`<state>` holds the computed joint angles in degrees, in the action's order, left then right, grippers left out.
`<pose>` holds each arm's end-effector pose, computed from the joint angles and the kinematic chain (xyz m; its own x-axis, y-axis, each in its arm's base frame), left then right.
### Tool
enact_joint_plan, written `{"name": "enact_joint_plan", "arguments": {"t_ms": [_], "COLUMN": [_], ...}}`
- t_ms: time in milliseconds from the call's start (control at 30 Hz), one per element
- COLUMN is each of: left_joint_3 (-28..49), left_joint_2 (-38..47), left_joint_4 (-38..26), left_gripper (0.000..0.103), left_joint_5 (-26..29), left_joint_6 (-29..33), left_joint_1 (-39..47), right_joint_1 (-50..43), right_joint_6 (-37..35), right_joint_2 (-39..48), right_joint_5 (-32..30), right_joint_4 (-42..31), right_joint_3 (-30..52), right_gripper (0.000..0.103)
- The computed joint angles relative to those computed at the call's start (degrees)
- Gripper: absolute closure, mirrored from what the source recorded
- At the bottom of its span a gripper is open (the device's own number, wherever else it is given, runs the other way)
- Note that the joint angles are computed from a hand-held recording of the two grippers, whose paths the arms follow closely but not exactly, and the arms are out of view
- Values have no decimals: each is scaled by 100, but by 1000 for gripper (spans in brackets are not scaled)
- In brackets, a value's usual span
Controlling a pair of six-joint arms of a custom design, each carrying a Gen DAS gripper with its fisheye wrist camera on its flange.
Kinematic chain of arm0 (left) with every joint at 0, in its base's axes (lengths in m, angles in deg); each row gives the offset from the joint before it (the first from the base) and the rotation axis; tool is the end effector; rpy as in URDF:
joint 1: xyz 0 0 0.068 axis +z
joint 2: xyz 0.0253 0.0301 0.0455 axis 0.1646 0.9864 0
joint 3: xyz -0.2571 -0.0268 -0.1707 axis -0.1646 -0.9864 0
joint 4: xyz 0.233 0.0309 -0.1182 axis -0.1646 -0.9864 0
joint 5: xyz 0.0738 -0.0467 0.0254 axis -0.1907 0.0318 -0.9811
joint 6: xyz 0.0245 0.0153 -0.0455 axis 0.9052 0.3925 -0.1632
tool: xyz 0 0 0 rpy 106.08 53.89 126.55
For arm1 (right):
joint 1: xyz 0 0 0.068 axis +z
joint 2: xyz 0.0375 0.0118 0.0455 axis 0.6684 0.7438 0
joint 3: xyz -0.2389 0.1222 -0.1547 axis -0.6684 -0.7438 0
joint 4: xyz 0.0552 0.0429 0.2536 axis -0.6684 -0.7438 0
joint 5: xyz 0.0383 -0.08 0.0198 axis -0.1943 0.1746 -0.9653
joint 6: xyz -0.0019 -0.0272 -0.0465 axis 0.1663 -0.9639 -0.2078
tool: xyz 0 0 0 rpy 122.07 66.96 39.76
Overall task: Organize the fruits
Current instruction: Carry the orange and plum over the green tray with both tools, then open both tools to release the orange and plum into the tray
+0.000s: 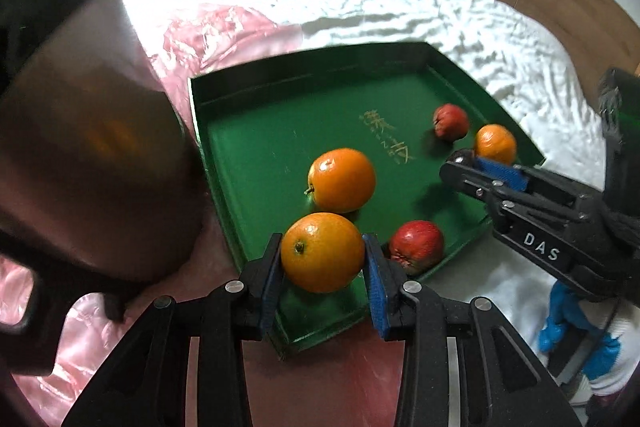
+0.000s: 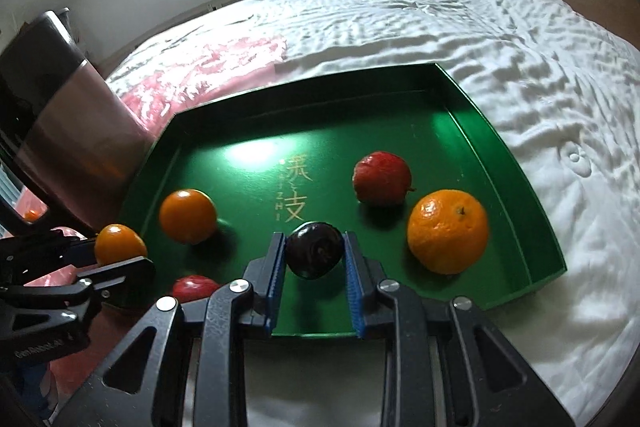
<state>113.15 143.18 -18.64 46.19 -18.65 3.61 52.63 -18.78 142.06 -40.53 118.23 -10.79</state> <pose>0.3048 -0.0398 0.0908 -0.8067 0.2582 -0.5315 0.3692 0.9226 -0.1121 0.2992 0.0585 0.0801 -0.7776 0.0358 -0.6277 -0.0827 0.9839 0.1586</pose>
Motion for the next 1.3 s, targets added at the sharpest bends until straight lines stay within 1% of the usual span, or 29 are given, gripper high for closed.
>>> {"name": "enact_joint_plan", "arguments": {"t_ms": [200,333,467,500,533,567,600,700,867,1100,1167,1233,1267,1300], "left_joint_3": [199,262,251,254,224,180,126,-9,-321,-1150,-1387,-1538,-1588,-1609], "left_joint_2": [428,473,412,382,316,228,125,-171,-738,-2100,-2572,-3043,-3212,-3483], "left_joint_4": [126,58,-24,-42,-43,-43,-37,-80,-162,-353,-511,-836,-961,-1302], "left_gripper": [70,70,69,66,64,60,57,55,55,54,54,54,54,54], "left_joint_5": [-289,-397,-350,-355,-357,-330,-333,-312,-153,117,321,600,667,750], "left_joint_6": [-46,-11,-36,-49,-57,-60,-68,-68,21,344,435,559,615,763], "left_joint_1": [-181,-246,-210,-222,-222,-209,-200,-155,-45,224,476,831,947,1142], "right_joint_1": [52,94,72,70,77,67,51,36,188,301,392,531,674,902], "right_joint_6": [-99,-106,-39,-29,-5,29,70,97,182,605,846,1041,1173,1320], "right_joint_2": [123,124,66,33,-11,-78,-168,-421,-1005,-1991,-2443,-2814,-3024,-3234], "right_joint_5": [167,268,234,247,279,294,280,262,434,426,349,347,446,699], "right_joint_4": [-148,-277,-370,-384,-396,-369,-327,-360,-546,-655,-604,-634,-753,-993], "right_joint_3": [128,177,170,153,129,76,4,-116,-379,-965,-1269,-1473,-1542,-1554], "right_gripper": [66,65,62,57,28,3,0,0,0,0,0,0,0,0]}}
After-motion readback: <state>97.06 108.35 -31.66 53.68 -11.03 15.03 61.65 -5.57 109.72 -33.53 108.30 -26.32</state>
